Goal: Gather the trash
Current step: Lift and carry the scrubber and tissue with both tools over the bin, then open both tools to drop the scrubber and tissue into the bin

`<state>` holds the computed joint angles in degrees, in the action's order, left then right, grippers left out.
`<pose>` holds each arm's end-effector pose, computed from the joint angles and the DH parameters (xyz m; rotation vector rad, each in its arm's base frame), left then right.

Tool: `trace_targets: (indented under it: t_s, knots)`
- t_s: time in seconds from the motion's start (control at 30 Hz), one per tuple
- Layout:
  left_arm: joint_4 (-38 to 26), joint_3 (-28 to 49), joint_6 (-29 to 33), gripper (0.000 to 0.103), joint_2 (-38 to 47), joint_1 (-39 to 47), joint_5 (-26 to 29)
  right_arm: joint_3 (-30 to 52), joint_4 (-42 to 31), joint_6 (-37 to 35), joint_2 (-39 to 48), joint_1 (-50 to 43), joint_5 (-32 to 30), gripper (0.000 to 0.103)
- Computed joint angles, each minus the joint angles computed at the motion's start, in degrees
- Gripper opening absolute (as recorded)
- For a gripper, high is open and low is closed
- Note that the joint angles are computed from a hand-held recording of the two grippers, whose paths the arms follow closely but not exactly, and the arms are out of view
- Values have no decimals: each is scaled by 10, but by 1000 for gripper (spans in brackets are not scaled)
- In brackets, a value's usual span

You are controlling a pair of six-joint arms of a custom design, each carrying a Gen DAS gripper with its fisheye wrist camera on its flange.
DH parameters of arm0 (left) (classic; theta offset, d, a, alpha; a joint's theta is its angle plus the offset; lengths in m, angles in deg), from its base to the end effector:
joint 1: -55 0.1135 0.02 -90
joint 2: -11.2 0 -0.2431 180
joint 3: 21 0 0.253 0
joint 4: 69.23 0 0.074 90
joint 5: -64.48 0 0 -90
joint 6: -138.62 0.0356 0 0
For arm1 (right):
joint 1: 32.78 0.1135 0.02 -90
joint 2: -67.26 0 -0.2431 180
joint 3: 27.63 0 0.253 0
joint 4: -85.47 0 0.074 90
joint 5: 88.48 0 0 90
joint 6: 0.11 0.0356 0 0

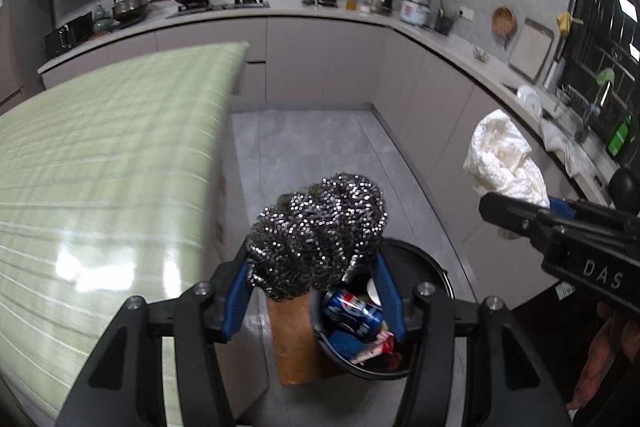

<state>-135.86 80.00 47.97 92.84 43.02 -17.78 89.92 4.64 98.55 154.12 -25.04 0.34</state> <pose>0.2900 -0.0664 0.3576 0.3003 2.3837 -0.2648 0.2917 0.0404 0.4012 0.0105 2.4516 0.1518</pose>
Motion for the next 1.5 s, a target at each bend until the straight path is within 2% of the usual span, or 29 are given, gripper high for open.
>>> trace_targets:
  t_s: [0.17, 0.33, 0.7, 0.9, 0.97, 1.0, 1.03, 1.07, 1.1, 1.17, 1.27, 1.5]
  knots:
    - [17, -51, -39, 56, -1, -66, -38, -86, 21, -37, -35, -63, -43, 39]
    - [37, -91, -72, 56, 14, -103, -54, -163, 48, -64, -45, -108, -71, 39]
    - [82, -125, -104, 56, 94, -147, -61, -281, 124, -86, -7, -123, -89, 39]
    - [98, -134, -120, 56, 128, -155, -62, -289, 147, -95, 34, -129, -98, 39]
    - [102, -130, -125, 60, 140, -155, -58, -276, 151, -93, 50, -129, -104, 40]
    - [111, -132, -128, 69, 147, -156, -50, -271, 152, -93, 57, -132, -114, 42]
    - [119, -136, -135, 77, 153, -155, -45, -264, 156, -97, 68, -139, -135, 54]
    - [117, -133, -144, 95, 159, -154, -49, -262, 162, -98, 77, -149, -138, 95]
    - [113, -140, -158, 102, 155, -155, -58, -257, 164, -87, 82, -158, -117, 103]
    - [108, -160, -170, 103, 128, -148, -57, -239, 152, -92, 94, -180, -117, 103]
    - [84, -167, -166, 103, 96, -145, -77, -245, 142, -114, 75, -190, -66, 103]
    - [46, -179, -159, 103, 21, -148, -95, -346, 164, -131, -42, -180, -10, 103]
